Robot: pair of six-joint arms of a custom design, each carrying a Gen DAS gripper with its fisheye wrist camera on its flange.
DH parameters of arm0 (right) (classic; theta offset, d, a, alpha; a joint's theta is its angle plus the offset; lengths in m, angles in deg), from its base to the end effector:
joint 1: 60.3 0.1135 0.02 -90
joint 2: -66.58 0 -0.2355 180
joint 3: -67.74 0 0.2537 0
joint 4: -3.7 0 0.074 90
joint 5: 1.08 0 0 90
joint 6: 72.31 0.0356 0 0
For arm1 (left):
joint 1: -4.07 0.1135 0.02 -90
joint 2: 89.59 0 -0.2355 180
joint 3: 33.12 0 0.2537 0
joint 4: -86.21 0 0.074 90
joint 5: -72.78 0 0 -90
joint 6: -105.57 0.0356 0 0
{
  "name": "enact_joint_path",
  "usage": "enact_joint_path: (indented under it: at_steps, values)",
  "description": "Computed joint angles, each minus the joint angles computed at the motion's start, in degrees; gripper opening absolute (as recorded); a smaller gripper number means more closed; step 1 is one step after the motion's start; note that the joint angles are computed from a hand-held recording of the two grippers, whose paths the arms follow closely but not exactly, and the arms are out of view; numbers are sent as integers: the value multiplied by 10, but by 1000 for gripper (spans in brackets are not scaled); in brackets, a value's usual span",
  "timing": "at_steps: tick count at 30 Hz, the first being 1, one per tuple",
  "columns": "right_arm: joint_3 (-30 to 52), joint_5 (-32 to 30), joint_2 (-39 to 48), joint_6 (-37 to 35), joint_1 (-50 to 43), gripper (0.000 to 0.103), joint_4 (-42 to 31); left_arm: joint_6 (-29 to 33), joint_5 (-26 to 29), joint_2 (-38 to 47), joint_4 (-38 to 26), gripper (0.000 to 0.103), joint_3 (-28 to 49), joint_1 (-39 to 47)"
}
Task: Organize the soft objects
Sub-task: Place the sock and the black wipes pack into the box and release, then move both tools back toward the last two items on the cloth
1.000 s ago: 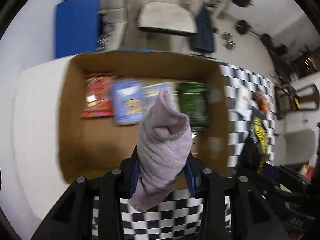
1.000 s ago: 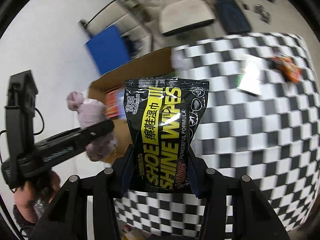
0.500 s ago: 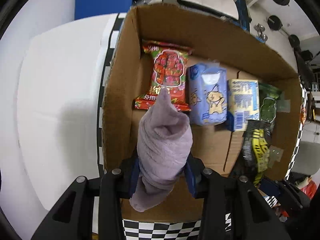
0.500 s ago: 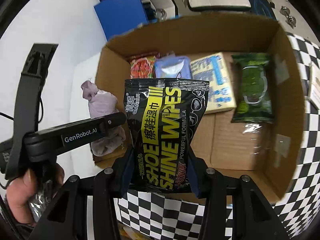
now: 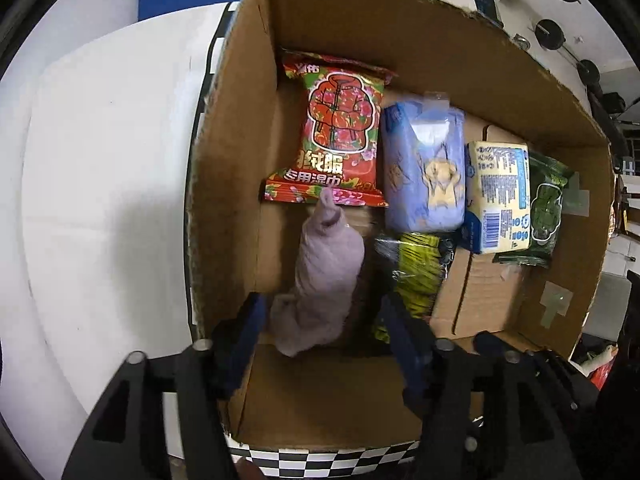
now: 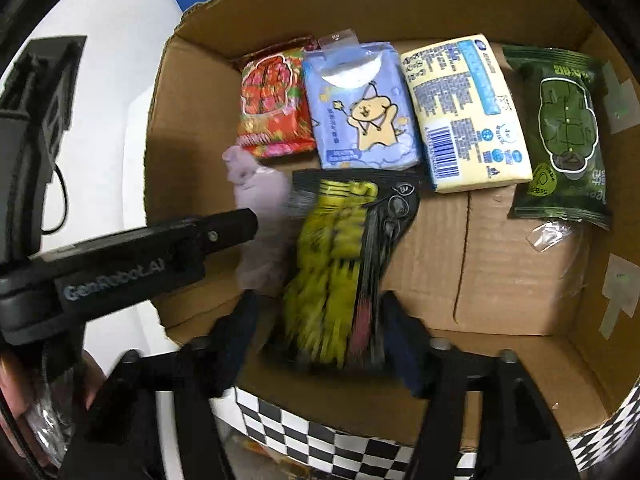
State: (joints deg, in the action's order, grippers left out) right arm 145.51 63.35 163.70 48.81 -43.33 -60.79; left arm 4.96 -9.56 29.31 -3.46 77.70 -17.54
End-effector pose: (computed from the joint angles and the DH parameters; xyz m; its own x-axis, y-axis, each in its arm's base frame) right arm 0.2824 0.1022 0.1576 -0.9731 0.1905 0.1299 0.2282 0.8770 0.4228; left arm 0.3425 -0.1408 0.1757 -0.9696 0.1878 0.1569 0.1727 0.9794 -0.1050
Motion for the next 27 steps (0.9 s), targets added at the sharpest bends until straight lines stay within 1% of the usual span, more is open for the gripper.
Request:
enact_joint_path:
  at_steps: [2,4,5,6,7,9,11,13,16,20,23,25,27]
  values:
    - [-3,11,-8,-5,1,84,-3,-7,2,5,-16,68,26,-3]
    - [-3,31,-21,-9,0,86,-16,-12,-4,-9,-16,79,22,-7]
    - [-2,45,-26,-12,2,94,-26,-16,-7,-21,-11,88,13,-10]
    - [-2,63,-35,-15,3,101,-35,-22,-11,-42,-2,89,-6,-13]
    - [-4,84,-46,-16,5,103,-45,-28,-15,-56,3,90,-17,-15]
    - [-6,136,-74,-25,9,103,-73,-41,-31,-91,14,95,-45,-25]
    - [-11,174,-98,-30,7,103,-97,-60,-44,-131,32,96,-80,-36]
    - [-23,204,-118,-26,12,103,-105,-84,-56,-174,51,97,-113,-48]
    - [-42,238,-163,-23,8,103,-126,-105,-74,-222,62,97,-146,-71]
    - [-51,247,-235,-33,-8,103,-175,-125,-91,-267,56,97,-160,-104]
    - [-50,262,-288,-32,0,103,-207,-144,-110,-300,47,97,-165,-137]
    - [-35,269,-328,-29,5,103,-244,-159,-122,-322,39,97,-166,-158]
    - [-28,278,-349,-24,12,103,-260,-174,-132,-342,27,97,-162,-174]
